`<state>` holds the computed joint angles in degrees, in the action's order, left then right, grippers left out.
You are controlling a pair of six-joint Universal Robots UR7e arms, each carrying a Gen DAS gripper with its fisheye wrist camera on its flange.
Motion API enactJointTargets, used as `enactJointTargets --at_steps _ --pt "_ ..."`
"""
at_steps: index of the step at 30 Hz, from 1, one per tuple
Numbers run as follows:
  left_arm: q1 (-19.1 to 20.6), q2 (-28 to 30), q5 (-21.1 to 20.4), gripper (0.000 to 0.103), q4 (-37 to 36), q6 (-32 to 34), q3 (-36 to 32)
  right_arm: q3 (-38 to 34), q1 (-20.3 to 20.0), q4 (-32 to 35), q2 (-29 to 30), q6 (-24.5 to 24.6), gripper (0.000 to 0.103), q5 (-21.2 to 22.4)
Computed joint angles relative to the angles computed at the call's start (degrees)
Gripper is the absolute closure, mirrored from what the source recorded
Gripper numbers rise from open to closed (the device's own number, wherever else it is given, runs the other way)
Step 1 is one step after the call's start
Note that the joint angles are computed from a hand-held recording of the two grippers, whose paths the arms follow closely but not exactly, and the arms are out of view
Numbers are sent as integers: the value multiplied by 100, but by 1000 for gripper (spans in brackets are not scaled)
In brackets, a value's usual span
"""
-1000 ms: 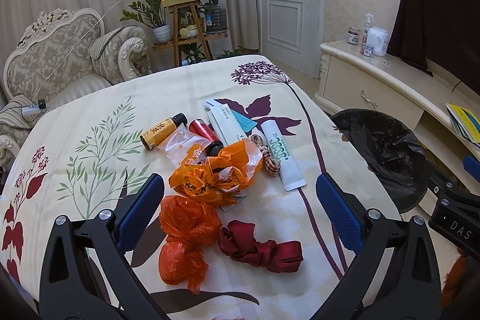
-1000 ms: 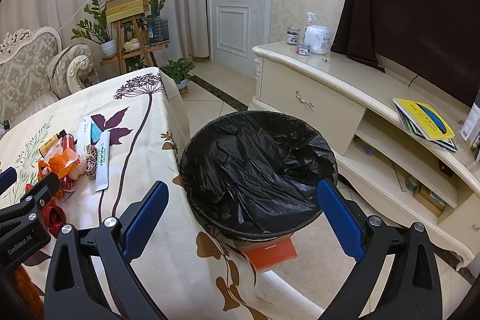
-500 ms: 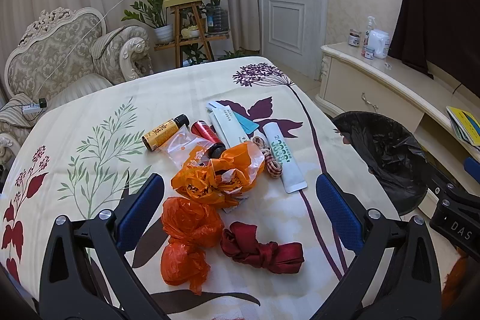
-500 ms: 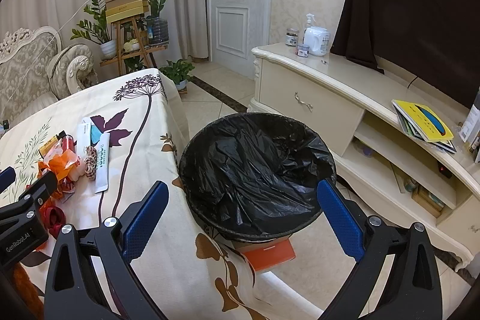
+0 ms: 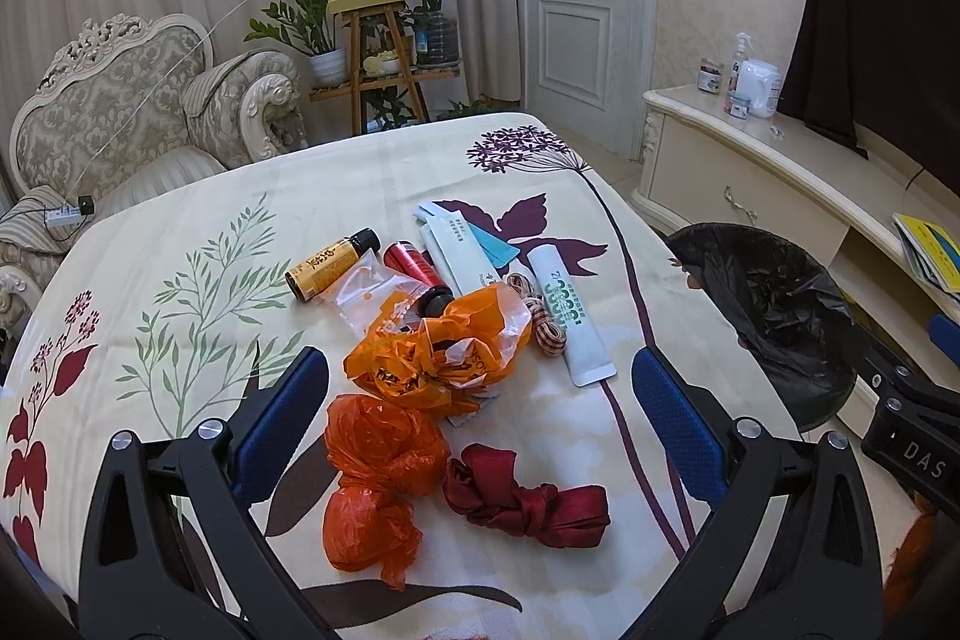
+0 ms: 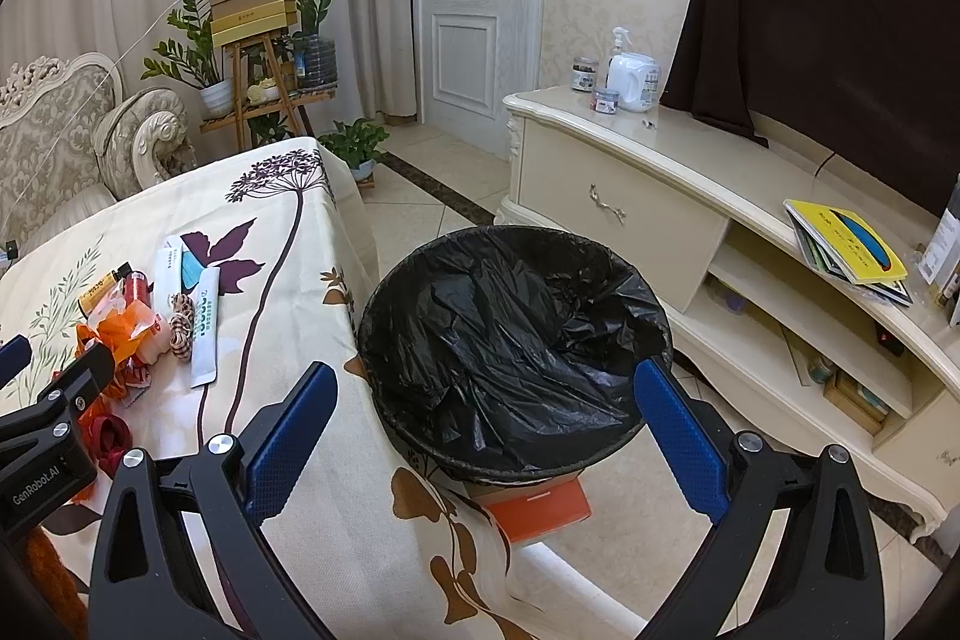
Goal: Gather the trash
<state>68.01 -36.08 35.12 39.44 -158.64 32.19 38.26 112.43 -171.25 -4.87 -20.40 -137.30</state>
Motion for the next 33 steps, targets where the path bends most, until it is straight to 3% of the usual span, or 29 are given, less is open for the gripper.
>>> enactJointTargets --at_steps 26,33 --pt "33 81 80 4 354 -173 -214 -235 19 271 138 0 6 -10" --pt "122 -327 20 6 262 -190 358 -398 73 581 243 63 6 104"
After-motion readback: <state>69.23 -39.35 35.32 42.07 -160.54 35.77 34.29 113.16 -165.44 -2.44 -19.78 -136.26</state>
